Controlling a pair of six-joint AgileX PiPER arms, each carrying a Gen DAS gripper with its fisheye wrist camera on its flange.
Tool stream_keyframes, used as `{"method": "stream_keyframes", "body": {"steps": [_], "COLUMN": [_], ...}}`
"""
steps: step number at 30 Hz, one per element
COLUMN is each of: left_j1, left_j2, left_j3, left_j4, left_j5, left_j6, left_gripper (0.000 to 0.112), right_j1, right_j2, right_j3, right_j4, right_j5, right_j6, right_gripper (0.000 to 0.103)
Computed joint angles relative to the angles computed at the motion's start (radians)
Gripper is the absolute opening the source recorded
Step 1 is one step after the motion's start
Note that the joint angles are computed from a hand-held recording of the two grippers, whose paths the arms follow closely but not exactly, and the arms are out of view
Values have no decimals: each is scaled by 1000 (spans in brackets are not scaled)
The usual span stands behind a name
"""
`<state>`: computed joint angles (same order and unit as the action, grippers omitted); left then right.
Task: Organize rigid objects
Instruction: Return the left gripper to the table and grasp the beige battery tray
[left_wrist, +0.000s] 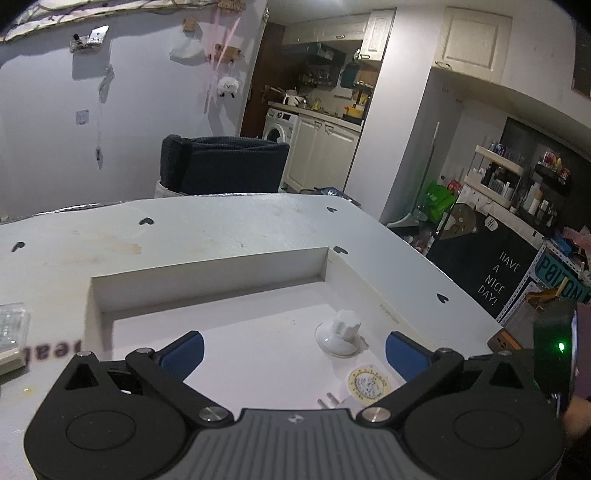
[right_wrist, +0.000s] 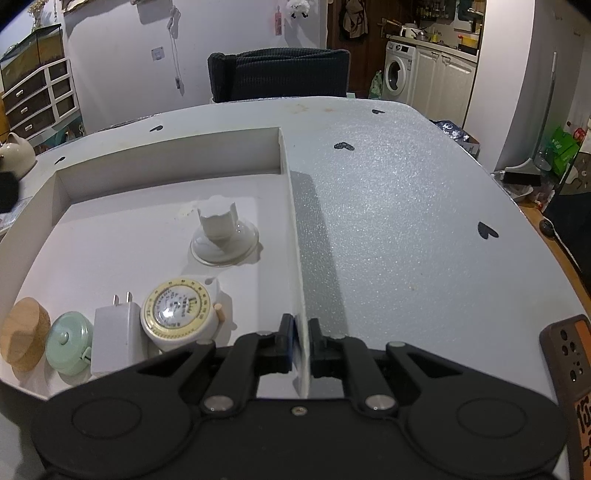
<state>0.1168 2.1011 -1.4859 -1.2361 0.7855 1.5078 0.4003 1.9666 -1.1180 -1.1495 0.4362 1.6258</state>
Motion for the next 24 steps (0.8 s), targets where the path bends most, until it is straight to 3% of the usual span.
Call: {"method": "stream_keyframes", "body": {"steps": [12, 24], "left_j1": [141, 246], "left_j2": [-56, -20], "left_j3": [95, 76], "left_j4": [-94, -167], "left_j5": [22, -66], "left_j6": [122, 197], "left_gripper": [103, 103], "right_j1": [7, 12], "right_j2": [1, 4], "right_j3": [-8, -19], "right_j4": [16, 28], "right_j5": [16, 30], "right_j6": [-20, -36], "right_gripper": [10, 10]}}
